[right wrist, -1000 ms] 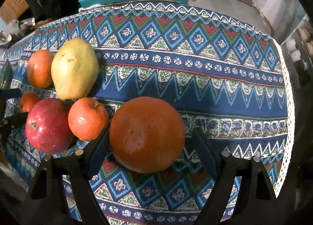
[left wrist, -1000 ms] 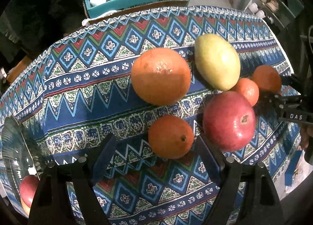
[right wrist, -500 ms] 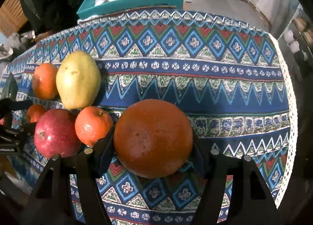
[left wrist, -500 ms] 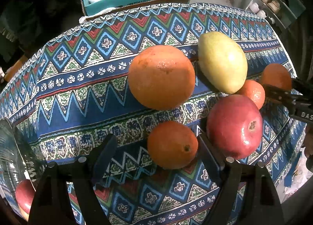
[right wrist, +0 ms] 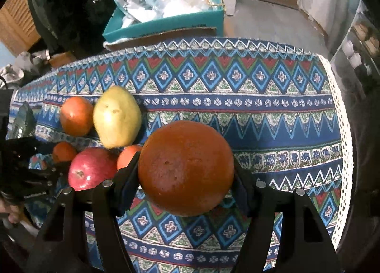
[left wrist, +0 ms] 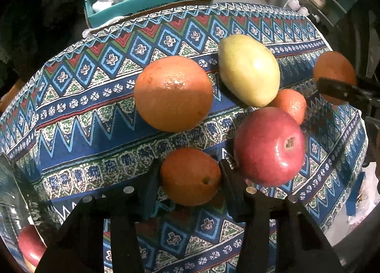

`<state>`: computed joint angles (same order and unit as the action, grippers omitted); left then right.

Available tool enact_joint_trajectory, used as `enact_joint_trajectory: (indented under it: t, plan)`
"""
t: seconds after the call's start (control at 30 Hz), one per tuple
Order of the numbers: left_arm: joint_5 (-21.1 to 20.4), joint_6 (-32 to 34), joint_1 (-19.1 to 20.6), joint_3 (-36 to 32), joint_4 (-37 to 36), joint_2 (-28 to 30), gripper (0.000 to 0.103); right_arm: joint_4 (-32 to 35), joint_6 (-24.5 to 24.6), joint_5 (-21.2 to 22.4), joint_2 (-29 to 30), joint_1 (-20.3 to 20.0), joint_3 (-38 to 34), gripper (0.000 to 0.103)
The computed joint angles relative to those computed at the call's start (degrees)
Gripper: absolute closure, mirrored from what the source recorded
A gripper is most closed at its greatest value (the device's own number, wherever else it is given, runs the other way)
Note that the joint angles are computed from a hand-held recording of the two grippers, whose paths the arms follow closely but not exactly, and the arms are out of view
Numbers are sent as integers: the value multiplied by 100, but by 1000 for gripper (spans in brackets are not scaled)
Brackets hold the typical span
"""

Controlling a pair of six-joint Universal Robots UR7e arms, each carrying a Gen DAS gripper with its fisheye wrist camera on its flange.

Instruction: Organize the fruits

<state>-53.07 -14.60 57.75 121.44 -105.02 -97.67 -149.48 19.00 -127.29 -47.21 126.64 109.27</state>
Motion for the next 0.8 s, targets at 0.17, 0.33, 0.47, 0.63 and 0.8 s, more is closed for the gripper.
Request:
enact_joint_trajectory:
  t: [0.17,0.33,0.47,0.63,0.8]
  plan:
    - [52,-47,-157,-15,83,-255,54,-91,-40,30,-31,113,-34,35]
    - [9,-111,-310,-117,161,-460,54,-182,-78,67,-27,258,-142,35]
    - [-10,-147,-427,-188,198,-618,54,-213,-130,96,-37,381,-237,35]
    - [-38,-273,-570,-309,276,-740,54,-261,-190,120,6,549,-381,35]
    - [-57,-339,-711,-423,325,-875,54,-307,-271,145,38,726,-531,35]
